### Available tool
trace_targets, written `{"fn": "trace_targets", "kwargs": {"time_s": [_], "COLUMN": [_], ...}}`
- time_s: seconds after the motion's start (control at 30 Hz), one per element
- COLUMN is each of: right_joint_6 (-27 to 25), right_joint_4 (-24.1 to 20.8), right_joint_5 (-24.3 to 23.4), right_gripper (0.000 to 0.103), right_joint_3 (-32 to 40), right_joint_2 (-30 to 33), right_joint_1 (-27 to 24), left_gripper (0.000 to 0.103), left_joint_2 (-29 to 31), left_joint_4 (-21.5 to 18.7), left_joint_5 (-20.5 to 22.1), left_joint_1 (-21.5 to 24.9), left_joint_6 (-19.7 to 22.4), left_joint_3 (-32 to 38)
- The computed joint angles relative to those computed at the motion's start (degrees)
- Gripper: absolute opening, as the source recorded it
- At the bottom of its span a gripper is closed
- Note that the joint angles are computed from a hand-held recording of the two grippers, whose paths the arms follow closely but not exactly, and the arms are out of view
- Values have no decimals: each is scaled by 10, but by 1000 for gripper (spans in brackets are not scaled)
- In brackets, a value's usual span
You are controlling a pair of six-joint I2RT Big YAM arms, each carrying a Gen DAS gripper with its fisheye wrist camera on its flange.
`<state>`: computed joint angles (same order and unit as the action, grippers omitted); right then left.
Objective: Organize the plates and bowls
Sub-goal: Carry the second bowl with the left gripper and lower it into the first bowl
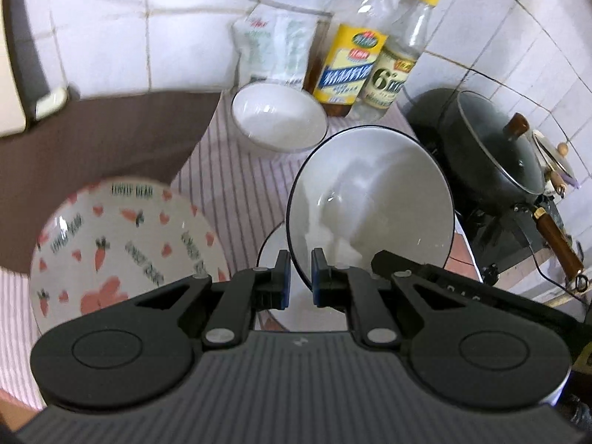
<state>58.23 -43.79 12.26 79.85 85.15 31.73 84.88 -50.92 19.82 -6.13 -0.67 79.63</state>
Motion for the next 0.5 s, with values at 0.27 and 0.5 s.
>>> {"fn": "trace_targets", "kwargs": {"time_s": [0.27,0.5], "right_joint_6": [-30,-58], "right_joint_4": [-26,-50], "right_joint_5": [12,29], "right_gripper": [18,18], "right_joint_3": [10,24], "right_joint_2": [17,34], "right_joint_1": [8,16], "left_gripper": [10,10], "left_joint_2": [11,23], "left_joint_4": [-12,-24], "left_joint_5": [3,-8], "left_joint_1": [4,2], "left_joint_6": [-24,-25], "left_joint_3": [-16,-12]}}
